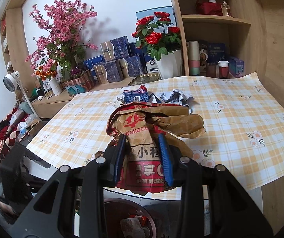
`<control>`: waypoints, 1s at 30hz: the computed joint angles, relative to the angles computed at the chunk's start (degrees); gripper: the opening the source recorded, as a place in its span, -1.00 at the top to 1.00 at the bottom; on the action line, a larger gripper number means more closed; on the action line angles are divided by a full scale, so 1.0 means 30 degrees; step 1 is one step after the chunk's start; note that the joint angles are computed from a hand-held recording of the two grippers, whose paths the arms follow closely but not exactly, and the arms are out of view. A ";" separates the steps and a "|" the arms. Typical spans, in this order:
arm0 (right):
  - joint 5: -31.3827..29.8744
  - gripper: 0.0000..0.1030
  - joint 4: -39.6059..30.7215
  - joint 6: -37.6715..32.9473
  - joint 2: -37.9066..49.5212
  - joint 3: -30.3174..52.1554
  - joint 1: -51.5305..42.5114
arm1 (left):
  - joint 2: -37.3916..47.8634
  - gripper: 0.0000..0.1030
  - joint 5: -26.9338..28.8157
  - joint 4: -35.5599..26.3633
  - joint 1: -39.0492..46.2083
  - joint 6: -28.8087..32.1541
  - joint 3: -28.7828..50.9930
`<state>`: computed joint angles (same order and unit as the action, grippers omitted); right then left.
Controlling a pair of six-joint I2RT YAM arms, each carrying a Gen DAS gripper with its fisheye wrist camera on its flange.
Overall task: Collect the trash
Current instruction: 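Drop the green wrapper into the bin with the left tool while the right tool holds the bag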
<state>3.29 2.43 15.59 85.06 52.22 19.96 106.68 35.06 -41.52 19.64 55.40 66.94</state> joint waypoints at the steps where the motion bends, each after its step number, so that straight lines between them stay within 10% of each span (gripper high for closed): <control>1: -0.0005 0.30 -0.0036 0.0022 -0.0039 -0.0029 0.0007 | 0.0127 0.77 -0.0237 0.0339 -0.0170 -0.0116 -0.0212; 10: -0.0111 0.30 -0.0650 -0.0063 -0.0165 0.0050 -0.0056 | 0.1613 0.63 -0.0890 0.1378 -0.0886 -0.0871 -0.0320; 13: -0.0163 0.30 -0.0839 0.0099 -0.0251 0.0029 -0.0108 | 0.0957 -0.27 -0.0207 0.2101 -0.0610 -0.1937 -0.0840; 17: -0.0493 0.30 -0.1078 0.0569 -0.0170 0.0017 -0.0014 | -0.0480 -0.73 0.0617 0.3035 0.0140 -0.3331 -0.1627; 30: -0.0637 0.30 -0.1996 0.0865 0.0099 -0.0047 0.2228 | -0.5113 -0.88 0.1377 0.7556 0.4264 -0.7842 -0.4047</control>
